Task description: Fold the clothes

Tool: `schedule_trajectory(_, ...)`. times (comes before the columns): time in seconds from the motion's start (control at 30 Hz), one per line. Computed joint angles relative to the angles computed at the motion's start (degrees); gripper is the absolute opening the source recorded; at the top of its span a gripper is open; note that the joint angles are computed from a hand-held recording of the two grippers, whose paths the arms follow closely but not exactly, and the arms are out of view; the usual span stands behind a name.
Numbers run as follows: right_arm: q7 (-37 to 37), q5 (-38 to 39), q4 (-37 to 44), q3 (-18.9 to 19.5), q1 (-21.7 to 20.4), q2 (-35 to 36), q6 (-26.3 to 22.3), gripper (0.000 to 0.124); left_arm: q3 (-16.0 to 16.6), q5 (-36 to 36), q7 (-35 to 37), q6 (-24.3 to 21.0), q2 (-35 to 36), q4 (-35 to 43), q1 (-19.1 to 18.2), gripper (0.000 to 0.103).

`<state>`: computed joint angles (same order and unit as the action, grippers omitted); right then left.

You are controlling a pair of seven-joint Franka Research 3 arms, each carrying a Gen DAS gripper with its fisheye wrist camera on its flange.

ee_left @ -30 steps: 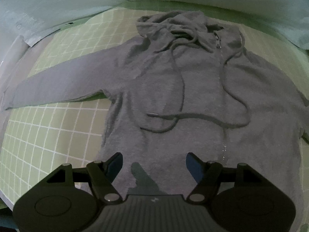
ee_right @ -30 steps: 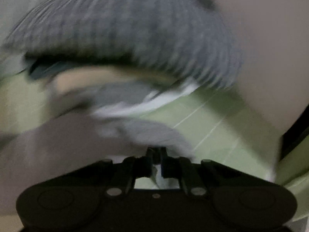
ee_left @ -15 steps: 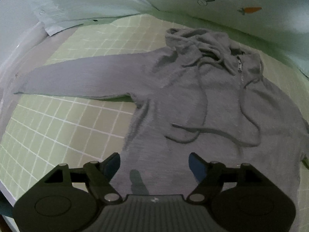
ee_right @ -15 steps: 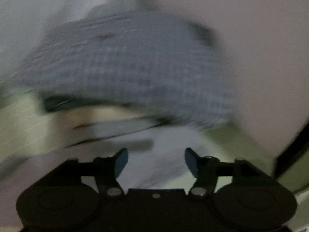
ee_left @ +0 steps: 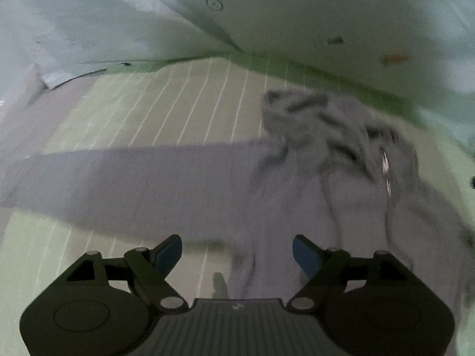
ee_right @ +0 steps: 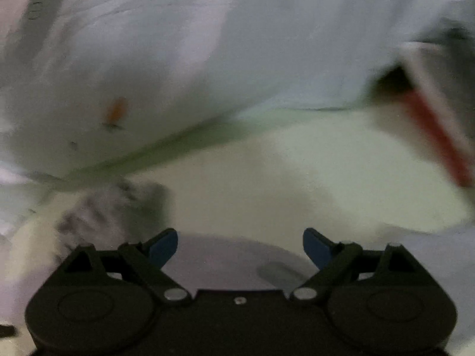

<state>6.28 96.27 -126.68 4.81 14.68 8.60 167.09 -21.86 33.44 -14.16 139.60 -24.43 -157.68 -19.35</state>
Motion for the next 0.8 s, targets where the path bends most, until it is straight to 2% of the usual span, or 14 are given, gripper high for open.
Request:
schedule_trajectory(0.1, 9.8, -8.3, 8.2, 2.3, 2.5, 6.9, -0.5, 0.087, 1.7, 11.2, -4.7, 10.3, 1.5, -1.4, 8.9, 0.082)
schedule_trajectory(0.2, 20.2, -20.9, 17.0, 3.7, 5.6, 15.0, 1.3, 0.076, 2.2, 25.9, -12.5, 18.6, 7.6, 1.7, 18.6, 0.082)
schedule_trajectory(0.27, 33.8, -35.4, 21.6, -0.6, 11.3, 20.2, 2.7, 0.073, 3.9, 35.4, -19.3, 22.6, 13.3, 5.1, 22.2, 0.082)
schedule_trajectory(0.33, 45.9, -47.1, 25.7, -7.0, 17.2, 24.4, 1.0, 0.069, 6.4, 43.9, -26.1, 26.1, 19.4, 9.0, 23.9, 0.082)
schedule_trajectory(0.43, 53.1, -55.3, 28.5, -10.5, 20.7, 27.5, -0.6, 0.064, 9.8, 46.6, -25.8, 27.7, 25.3, 13.1, 23.4, 0.081)
schedule_trajectory(0.53, 53.4, -61.0, 26.2, -11.5, 22.2, 27.3, 2.6, 0.055, 12.7, 51.5, -26.9, 29.4, 28.5, 15.9, 22.0, 0.075)
schedule_trajectory(0.57, 52.3, -61.5, 25.4, -10.3, 21.0, 26.6, 3.2, 0.040, 13.4, 52.0, -26.1, 29.5, 29.3, 16.7, 21.3, 0.061)
schedule_trajectory(0.6, 51.9, -62.1, 25.6, -9.1, 20.0, 26.5, 3.2, 0.023, 13.9, 50.7, -23.3, 29.1, 29.9, 17.4, 20.5, 0.037)
schedule_trajectory(0.63, 51.4, -62.6, 25.5, -8.1, 19.1, 26.3, 3.9, 0.013, 14.5, 48.3, -20.3, 29.2, 30.6, 17.9, 20.0, 0.014)
schedule_trajectory(0.67, 50.8, -63.1, 24.9, -7.1, 18.5, 26.0, 6.5, 0.008, 15.0, 45.3, -17.7, 29.9, 31.3, 18.5, 19.7, 0.007)
schedule_trajectory(0.7, 50.2, -63.7, 24.3, -6.0, 17.8, 25.8, 9.2, 0.008, 15.5, 43.9, -16.0, 28.9, 31.5, 19.2, 19.0, 0.007)
schedule_trajectory(0.8, 50.6, -65.2, 23.1, -4.6, 17.0, 24.9, 18.5, 0.007, 16.2, 46.2, -14.5, 21.7, 30.6, 22.3, 16.3, 0.007)
